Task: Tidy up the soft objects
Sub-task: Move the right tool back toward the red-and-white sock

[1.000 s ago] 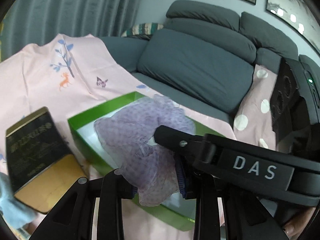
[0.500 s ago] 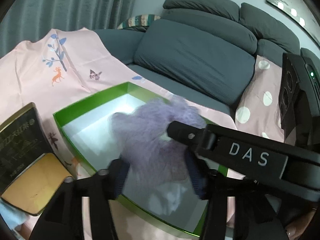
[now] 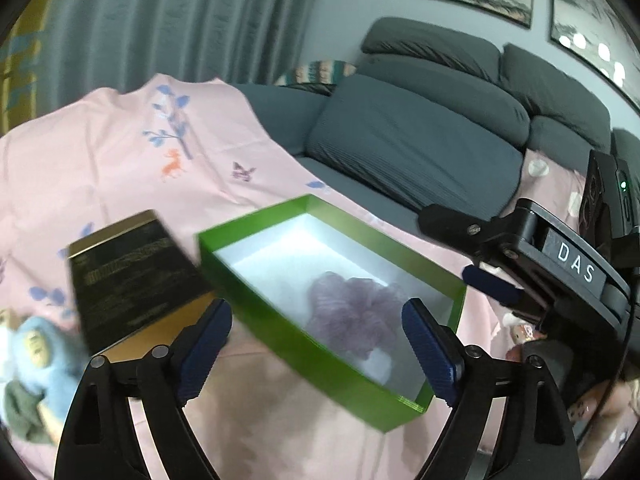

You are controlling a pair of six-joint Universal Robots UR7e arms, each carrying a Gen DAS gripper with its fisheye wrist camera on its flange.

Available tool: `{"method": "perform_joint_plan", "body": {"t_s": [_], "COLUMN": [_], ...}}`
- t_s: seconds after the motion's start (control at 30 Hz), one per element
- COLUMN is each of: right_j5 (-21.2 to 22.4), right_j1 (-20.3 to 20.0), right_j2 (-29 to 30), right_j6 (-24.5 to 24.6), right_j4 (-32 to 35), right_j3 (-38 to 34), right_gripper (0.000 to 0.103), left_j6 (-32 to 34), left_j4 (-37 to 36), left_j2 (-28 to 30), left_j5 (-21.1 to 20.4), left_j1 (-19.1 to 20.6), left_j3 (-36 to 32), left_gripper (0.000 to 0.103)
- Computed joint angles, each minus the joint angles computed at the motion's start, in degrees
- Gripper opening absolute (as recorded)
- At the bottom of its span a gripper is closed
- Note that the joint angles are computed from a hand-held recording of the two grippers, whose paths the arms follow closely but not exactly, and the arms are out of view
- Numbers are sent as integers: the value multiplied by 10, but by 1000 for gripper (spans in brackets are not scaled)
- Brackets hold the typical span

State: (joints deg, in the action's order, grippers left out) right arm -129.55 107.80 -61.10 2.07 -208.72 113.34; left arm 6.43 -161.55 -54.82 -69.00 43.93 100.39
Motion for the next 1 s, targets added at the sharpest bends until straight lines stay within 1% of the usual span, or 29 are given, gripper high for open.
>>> {"method": "perform_joint_plan", "body": {"t_s": [0.1, 0.13, 0.17, 0.33, 0.57, 0.67, 0.73, 0.8, 0.87, 0.93, 1.0], "right_j5": [-11, -13, -13, -21, -11, -22, -13, -7, -5, -1, 6], "right_j1": [16, 21, 25, 47, 73, 85, 92, 96, 103, 109, 113], "right_j2": [9, 11, 14, 35, 66, 81, 92, 102, 115, 128, 135], "right_j6": [-21, -26, -33, -60, -87, -82, -86, -93, -103, -114, -120], "right_j4": [-6, -6, -6, 2, 44, 84, 101, 112, 115, 122, 134], "right_j3": [-8, -10, -13, -31, -58, -75, -84, -91, -98, -106, -110], "right_gripper": [102, 102, 102, 102, 102, 102, 102, 102, 102, 102, 102], "left_j6": [-18, -24, -29, -60, -99, -115, -131, -142, -146, -160, -174], "left_j4": [-2, -4, -8, -11, 2, 9, 14, 4, -9, 6, 15], "left_j2": [-33, -46, -58, -116, -200, -236, -252, -266, -286, -304, -313], "left_j5": [12, 22, 33, 100, 181, 205, 234, 255, 253, 244, 246], "left_j1": [2, 2, 2, -1, 7, 19, 28, 34, 47, 62, 70], "left_j3": [21, 30, 39, 79, 133, 156, 167, 183, 201, 206, 209], "left_gripper": [90, 94, 96, 96, 96, 96, 96, 96, 96, 96, 96]}}
